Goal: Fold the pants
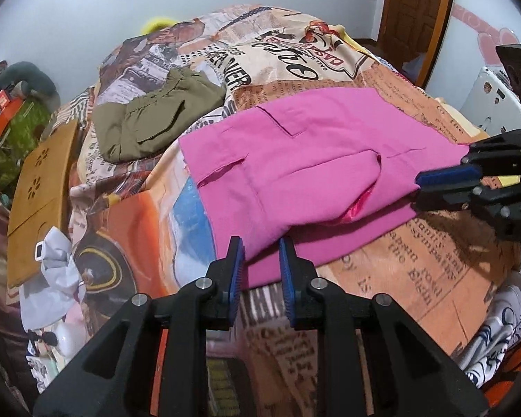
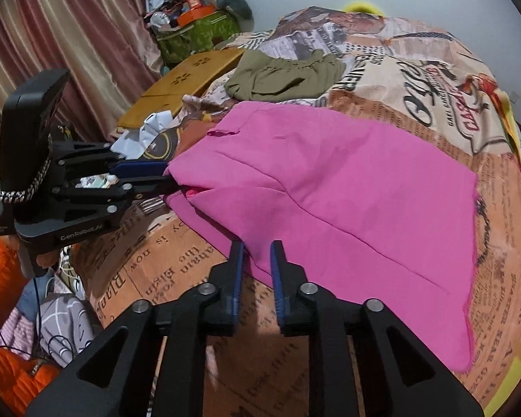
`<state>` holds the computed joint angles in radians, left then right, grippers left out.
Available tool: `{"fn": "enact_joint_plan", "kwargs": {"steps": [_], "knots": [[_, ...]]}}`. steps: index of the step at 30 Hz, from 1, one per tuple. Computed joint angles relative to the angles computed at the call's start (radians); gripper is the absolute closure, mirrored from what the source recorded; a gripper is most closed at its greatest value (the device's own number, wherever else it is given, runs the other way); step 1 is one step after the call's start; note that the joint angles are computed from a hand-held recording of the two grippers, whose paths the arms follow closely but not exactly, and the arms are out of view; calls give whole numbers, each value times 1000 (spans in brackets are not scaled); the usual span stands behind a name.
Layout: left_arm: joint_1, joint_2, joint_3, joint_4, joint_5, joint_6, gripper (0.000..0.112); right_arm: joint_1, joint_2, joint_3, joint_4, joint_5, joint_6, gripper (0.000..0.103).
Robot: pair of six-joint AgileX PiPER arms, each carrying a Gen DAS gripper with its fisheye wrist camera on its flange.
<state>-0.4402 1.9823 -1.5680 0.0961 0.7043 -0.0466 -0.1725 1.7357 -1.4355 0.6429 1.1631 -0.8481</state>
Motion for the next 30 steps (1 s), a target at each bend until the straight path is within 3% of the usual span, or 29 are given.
{"fn": "enact_joint_plan", "kwargs": {"steps": [5, 7, 9, 19, 25, 30], "knots": [[26, -54, 43, -11, -20, -40, 74, -81, -51, 34, 39, -10, 0, 72], [44, -66, 41, -31, -22, -47, 54, -111, -68, 45, 40, -29, 6, 70], [67, -76, 39, -64, -34, -62, 46, -145, -81, 47, 32, -47, 20, 69], [113, 72, -140, -198, 115, -75, 44, -307, -85, 59, -16, -103, 132, 65], [135, 99, -144, -308, 134, -27, 44, -343, -64, 96, -22, -87, 160, 65], [136, 113, -152, -380, 159, 37, 60, -344, -51, 108, 21, -74, 146, 65]]}}
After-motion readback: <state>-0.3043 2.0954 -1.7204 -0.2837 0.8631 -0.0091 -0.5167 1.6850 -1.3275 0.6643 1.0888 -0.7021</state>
